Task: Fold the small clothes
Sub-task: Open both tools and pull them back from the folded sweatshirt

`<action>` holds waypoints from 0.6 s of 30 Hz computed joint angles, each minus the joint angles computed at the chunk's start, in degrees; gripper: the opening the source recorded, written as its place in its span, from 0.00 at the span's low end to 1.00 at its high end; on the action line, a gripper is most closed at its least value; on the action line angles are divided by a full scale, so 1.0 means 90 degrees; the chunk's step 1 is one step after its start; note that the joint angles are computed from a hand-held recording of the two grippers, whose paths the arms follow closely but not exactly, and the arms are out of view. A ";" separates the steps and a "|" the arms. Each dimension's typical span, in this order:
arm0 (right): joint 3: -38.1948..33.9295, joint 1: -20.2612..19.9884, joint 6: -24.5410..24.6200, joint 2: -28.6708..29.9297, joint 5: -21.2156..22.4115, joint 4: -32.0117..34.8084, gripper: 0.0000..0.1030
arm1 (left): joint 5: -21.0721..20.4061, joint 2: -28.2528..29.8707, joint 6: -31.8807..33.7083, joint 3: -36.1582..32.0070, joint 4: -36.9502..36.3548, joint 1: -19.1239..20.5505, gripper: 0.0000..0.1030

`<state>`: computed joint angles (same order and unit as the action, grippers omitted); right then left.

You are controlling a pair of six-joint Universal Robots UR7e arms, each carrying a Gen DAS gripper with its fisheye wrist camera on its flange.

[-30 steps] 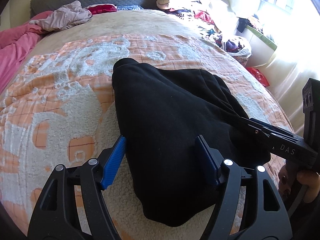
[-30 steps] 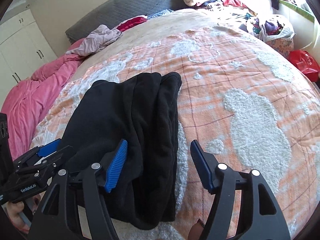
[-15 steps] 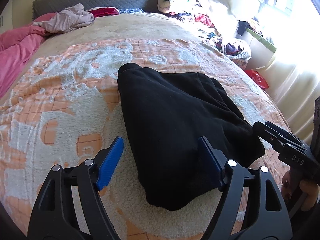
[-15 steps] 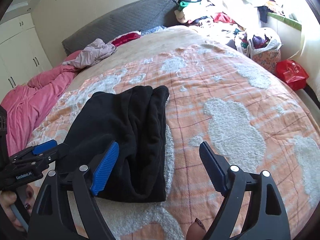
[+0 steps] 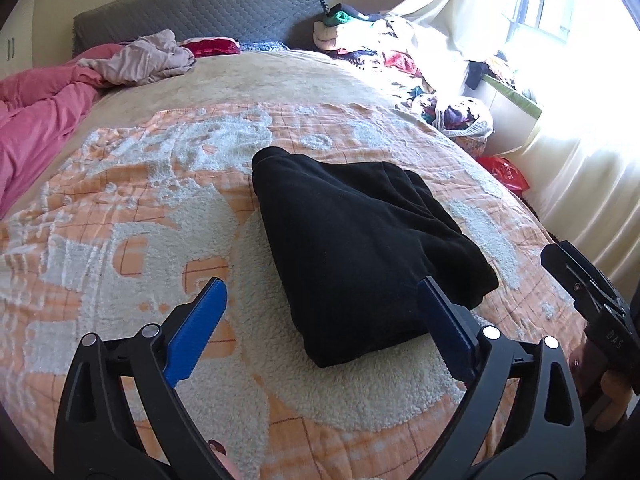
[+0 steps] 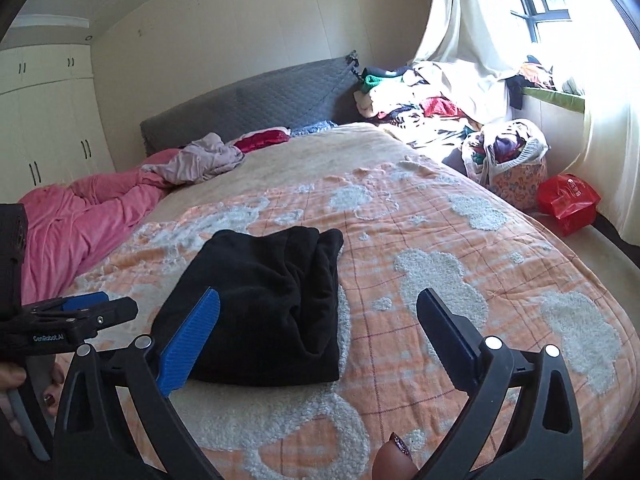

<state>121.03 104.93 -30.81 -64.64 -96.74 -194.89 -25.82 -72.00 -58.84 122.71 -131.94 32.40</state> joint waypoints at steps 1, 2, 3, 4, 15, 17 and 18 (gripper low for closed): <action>0.0043 0.0019 0.0027 -0.0050 0.0031 -0.0023 0.95 | 0.0061 -0.0036 -0.0058 0.0028 0.0051 -0.0058 0.91; 0.0079 0.0036 0.0042 -0.0094 0.0045 -0.0031 0.95 | 0.0156 -0.0081 -0.0111 0.0080 0.0069 -0.0136 0.91; 0.0126 0.0053 0.0048 -0.0131 0.0050 -0.0059 0.95 | 0.0269 -0.0111 -0.0185 0.0127 0.0107 -0.0208 0.91; 0.0185 0.0071 0.0037 -0.0174 0.0049 -0.0076 0.95 | 0.0357 -0.0136 -0.0270 0.0159 0.0169 -0.0272 0.91; 0.0812 0.0227 -0.0355 -0.0409 -0.0291 -0.0672 0.95 | 0.0570 -0.0548 -0.1474 0.0537 0.1275 -0.0798 0.91; 0.0883 0.0262 -0.0390 -0.0452 -0.0329 -0.0688 0.95 | 0.0556 -0.0603 -0.1713 0.0570 0.1556 -0.0863 0.91; 0.0919 0.0266 -0.0404 -0.0467 -0.0333 -0.0719 0.95 | 0.0544 -0.0636 -0.1816 0.0593 0.1679 -0.0893 0.91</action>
<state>129.30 107.33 -34.45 -68.85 -99.74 -201.36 -20.92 -77.73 -75.18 128.05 -116.83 24.37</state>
